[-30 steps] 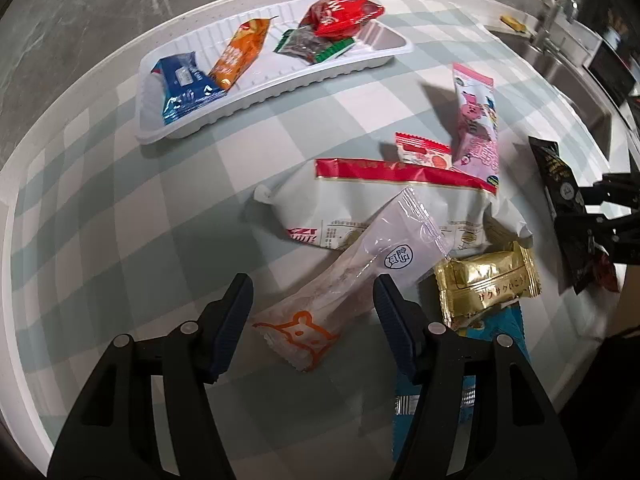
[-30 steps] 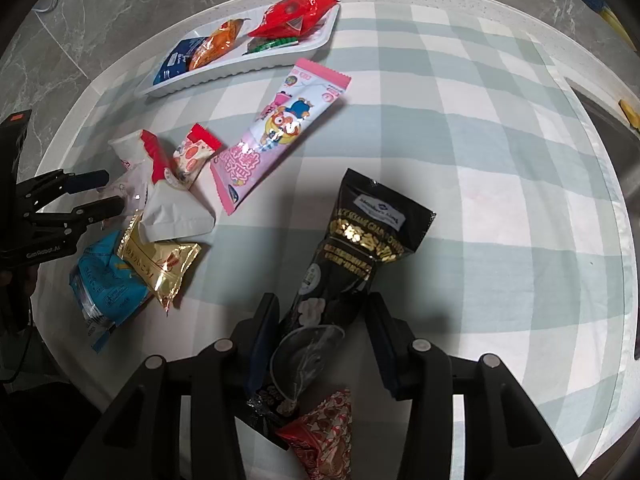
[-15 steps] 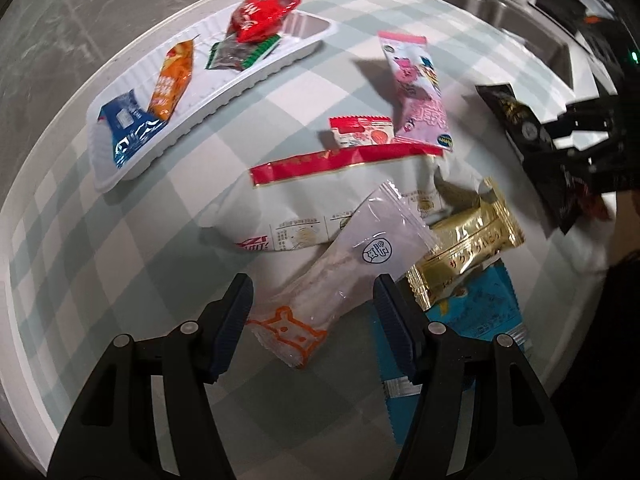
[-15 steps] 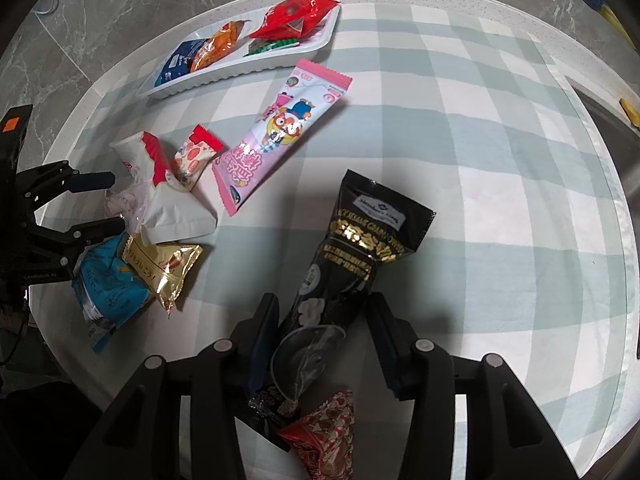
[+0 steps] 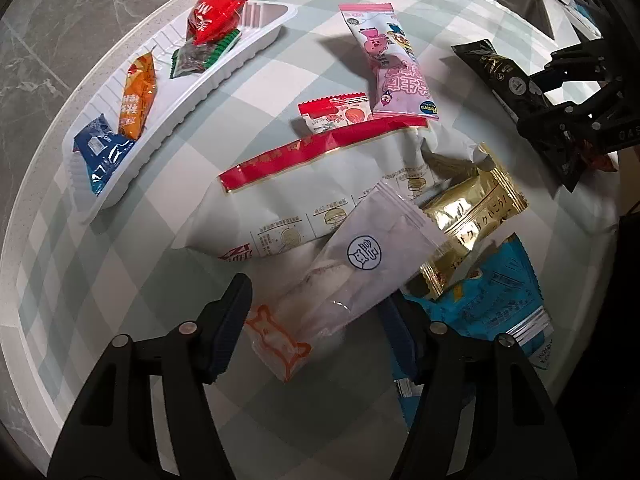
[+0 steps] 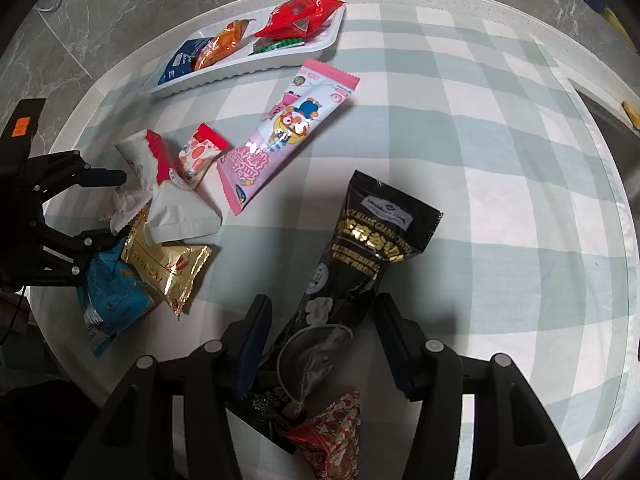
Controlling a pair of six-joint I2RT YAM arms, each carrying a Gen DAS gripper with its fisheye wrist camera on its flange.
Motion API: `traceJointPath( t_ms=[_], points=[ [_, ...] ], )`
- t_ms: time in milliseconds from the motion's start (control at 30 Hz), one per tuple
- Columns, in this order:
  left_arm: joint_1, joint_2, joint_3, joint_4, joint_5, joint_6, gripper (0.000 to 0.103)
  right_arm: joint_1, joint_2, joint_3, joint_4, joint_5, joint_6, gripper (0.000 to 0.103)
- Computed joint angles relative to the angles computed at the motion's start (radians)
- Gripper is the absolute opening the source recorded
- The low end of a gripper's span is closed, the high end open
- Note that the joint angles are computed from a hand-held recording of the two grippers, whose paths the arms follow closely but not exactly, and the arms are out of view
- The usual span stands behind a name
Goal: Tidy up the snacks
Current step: 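Grasp the white translucent bread bag with the left tool while the right tool grasps the black snack bag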
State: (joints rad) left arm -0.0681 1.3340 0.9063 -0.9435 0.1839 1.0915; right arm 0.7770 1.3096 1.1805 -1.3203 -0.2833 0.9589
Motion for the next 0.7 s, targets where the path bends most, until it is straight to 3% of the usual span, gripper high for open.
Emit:
traceJointPath(
  t_ms=[67,233,300,367,467,700],
  points=[
    [-0.003,0.003,-0.003,0.018,-0.007,-0.002,0.072,0.001,0.001,0.001,-0.001,0.001,-0.001,0.058],
    [0.006,0.024,0.004,0.021,0.011,0.002,0.072,0.023,0.024,0.023,-0.023,0.031,-0.017,0.050],
    [0.018,0.035,0.013,0.004,0.029,0.011,0.066,0.026,0.022,0.022,-0.027,0.042,-0.019,0.045],
    [0.024,0.041,0.021,-0.020,0.048,0.024,0.052,0.013,0.006,0.008,-0.018,0.035,-0.018,0.034],
    [0.027,0.033,0.018,-0.046,0.068,0.021,0.037,-0.018,-0.033,-0.029,0.013,0.005,0.000,0.028],
    [0.083,0.086,0.064,-0.109,0.141,-0.057,0.030,-0.139,-0.186,-0.176,0.135,-0.119,0.109,0.026]
  ],
)
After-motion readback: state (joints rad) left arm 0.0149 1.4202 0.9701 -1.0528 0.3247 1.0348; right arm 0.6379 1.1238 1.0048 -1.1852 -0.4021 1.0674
